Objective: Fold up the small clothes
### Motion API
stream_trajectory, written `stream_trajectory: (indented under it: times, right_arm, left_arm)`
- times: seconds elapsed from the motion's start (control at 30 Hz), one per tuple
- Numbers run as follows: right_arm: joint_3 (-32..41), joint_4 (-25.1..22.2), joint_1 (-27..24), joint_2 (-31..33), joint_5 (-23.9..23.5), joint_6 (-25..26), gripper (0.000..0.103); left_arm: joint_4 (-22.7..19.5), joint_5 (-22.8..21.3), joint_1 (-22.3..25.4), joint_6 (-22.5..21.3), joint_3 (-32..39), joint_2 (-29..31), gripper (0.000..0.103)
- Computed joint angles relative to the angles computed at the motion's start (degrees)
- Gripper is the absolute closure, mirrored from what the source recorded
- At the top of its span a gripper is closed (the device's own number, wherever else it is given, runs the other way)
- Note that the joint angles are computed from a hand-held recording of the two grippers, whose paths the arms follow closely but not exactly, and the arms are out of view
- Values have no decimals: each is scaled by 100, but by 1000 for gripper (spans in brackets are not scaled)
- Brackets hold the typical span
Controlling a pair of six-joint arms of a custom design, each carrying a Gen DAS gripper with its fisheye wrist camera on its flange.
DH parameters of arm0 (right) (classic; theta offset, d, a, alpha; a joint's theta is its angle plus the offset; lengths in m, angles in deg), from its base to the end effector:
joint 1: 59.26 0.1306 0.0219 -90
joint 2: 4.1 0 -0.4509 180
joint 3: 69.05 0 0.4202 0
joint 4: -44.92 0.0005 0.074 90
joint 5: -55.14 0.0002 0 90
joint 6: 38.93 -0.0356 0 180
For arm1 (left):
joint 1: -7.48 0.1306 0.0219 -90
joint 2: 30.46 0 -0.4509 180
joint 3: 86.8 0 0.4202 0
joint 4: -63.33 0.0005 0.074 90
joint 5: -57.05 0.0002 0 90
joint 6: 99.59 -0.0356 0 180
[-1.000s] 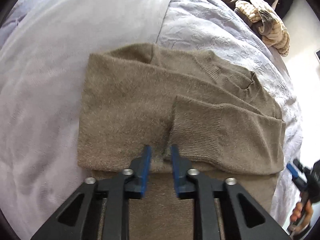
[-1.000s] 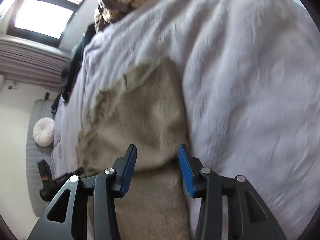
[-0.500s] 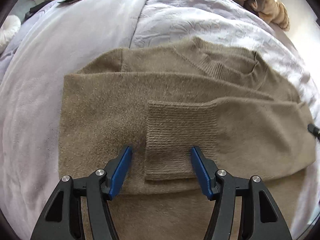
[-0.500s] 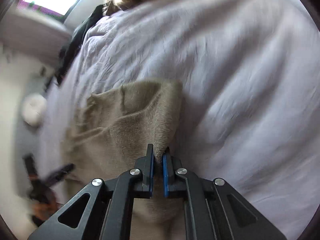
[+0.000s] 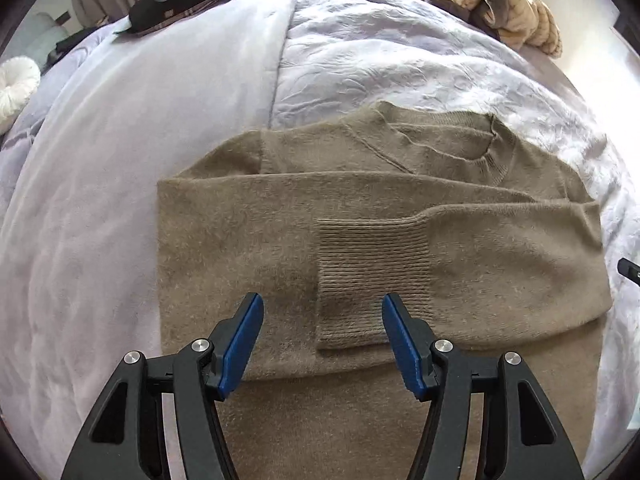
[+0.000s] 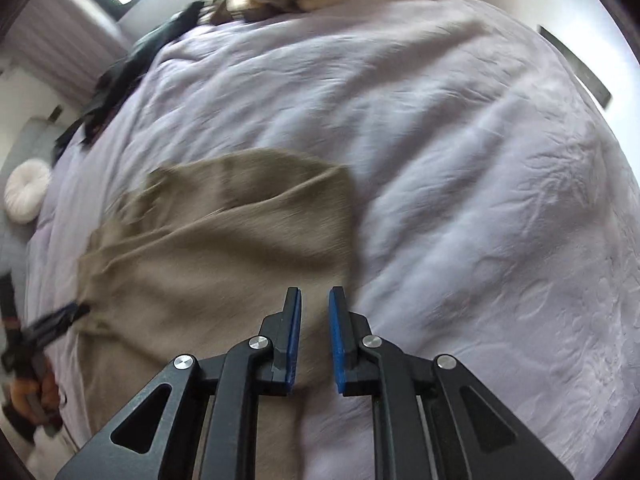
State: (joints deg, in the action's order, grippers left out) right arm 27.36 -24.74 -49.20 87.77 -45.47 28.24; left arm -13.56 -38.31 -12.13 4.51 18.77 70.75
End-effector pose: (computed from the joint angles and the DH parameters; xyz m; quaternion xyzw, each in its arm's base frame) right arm 0.4924 0.0935 0.5156 0.0883 0.9685 0.1473 0.1802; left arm 0.5296 -0.1857 0.5004 0.0404 0.9865 0.0002 0.1586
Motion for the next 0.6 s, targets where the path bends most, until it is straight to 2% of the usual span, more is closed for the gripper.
stream_trajectory:
  times: [0.13,0.23,0.37,0.6]
  right_arm:
    - [-214,-86,226,39,89,-109,88]
    - [-498,-84,255,-104,178,-27,91]
    - [-508,-217,264,-231,284,-25,91]
    - [-517,-620,266,-346,352,-317,89]
  left_arm:
    - [-130,-300,-103,85,-135,137,40]
    - [46,-214,-78,57,-287,31,40]
    - [-45,-174,-29,-38,-331,-73,40]
    - [-299,-196,-44,-16,-390,-230,40]
